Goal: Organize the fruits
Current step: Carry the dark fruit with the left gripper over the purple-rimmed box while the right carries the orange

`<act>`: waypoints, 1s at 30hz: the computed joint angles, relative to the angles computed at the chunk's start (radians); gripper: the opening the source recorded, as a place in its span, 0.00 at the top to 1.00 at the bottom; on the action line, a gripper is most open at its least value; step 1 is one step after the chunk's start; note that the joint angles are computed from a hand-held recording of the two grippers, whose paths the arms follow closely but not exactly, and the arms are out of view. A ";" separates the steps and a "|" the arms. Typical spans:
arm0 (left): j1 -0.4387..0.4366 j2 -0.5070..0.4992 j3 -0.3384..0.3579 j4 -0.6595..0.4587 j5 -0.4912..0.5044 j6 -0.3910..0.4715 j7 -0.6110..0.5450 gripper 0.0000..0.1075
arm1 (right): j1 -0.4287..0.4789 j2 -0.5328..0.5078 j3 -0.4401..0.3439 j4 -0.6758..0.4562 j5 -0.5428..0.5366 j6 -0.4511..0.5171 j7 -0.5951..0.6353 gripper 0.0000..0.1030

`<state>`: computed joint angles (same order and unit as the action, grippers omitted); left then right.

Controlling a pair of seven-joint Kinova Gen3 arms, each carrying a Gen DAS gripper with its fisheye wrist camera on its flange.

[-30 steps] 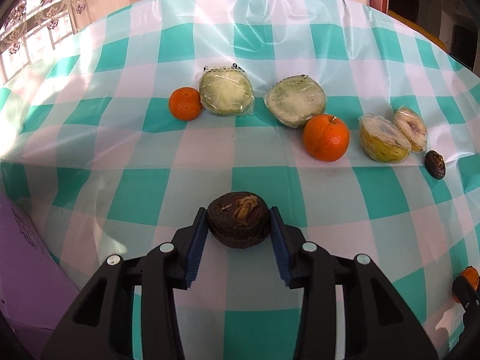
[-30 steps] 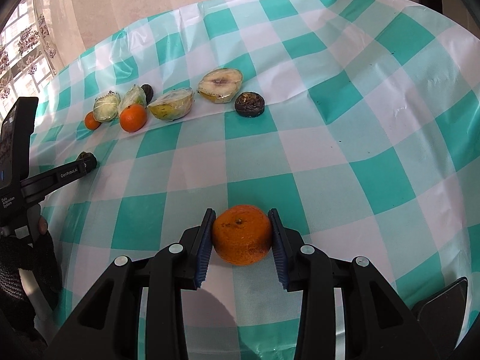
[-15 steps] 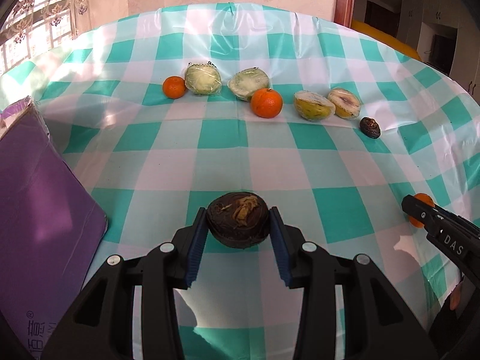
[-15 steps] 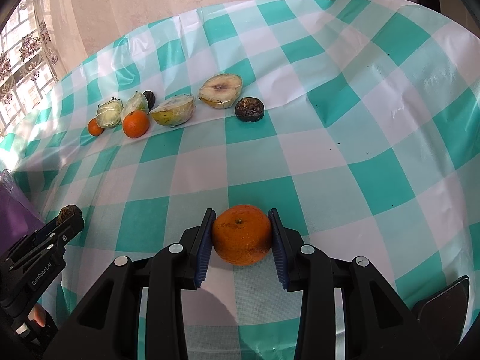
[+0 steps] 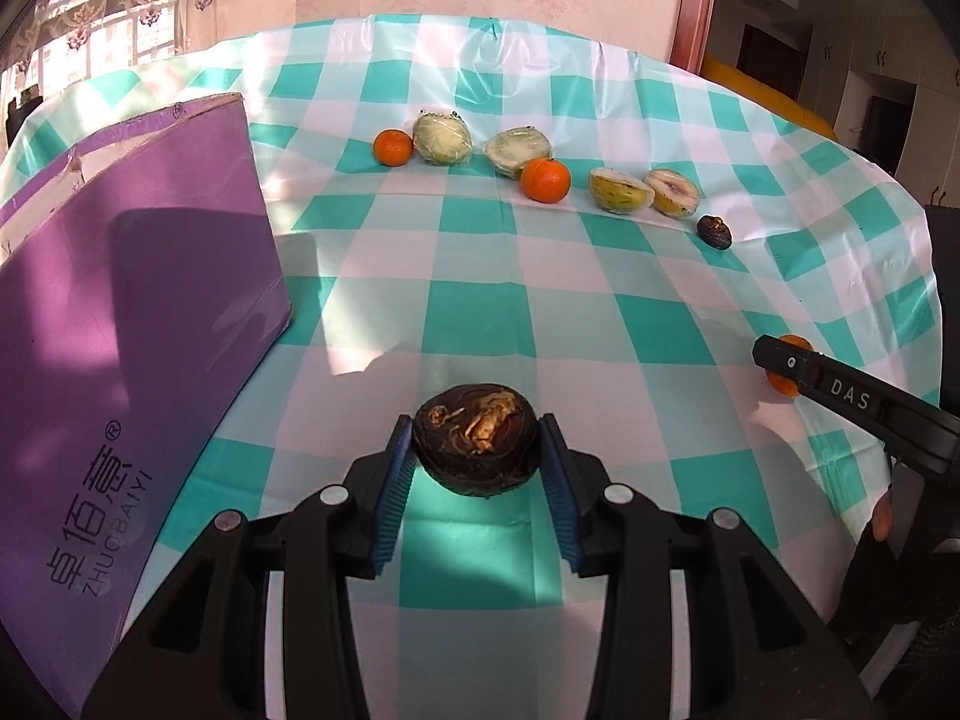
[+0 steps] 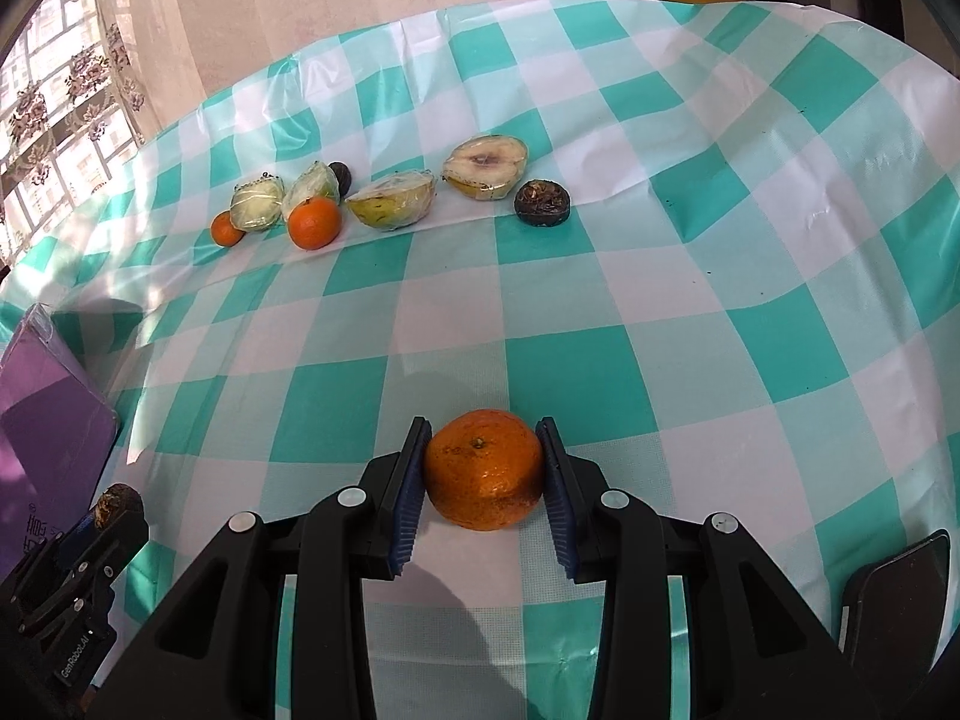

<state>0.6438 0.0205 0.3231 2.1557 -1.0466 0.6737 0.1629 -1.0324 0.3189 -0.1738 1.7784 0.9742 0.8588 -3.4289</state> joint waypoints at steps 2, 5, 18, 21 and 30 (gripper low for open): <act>0.013 -0.013 0.012 0.016 -0.022 0.020 0.037 0.62 | -0.016 0.005 -0.009 -0.008 0.002 0.010 0.004 0.65; 0.017 -0.036 0.027 0.042 -0.039 0.028 0.070 0.62 | -0.038 0.017 -0.018 -0.026 -0.003 0.019 0.025 0.65; -0.090 -0.143 0.102 0.131 -0.002 -0.055 0.079 0.62 | -0.108 0.059 -0.017 -0.095 -0.057 0.011 0.137 0.65; -0.100 -0.156 0.133 0.135 0.005 -0.034 0.077 0.62 | -0.125 0.069 -0.013 -0.117 -0.072 0.013 0.165 0.65; -0.129 -0.300 0.285 0.129 0.033 0.128 0.064 0.62 | -0.162 0.055 -0.003 -0.170 -0.110 -0.014 0.227 0.65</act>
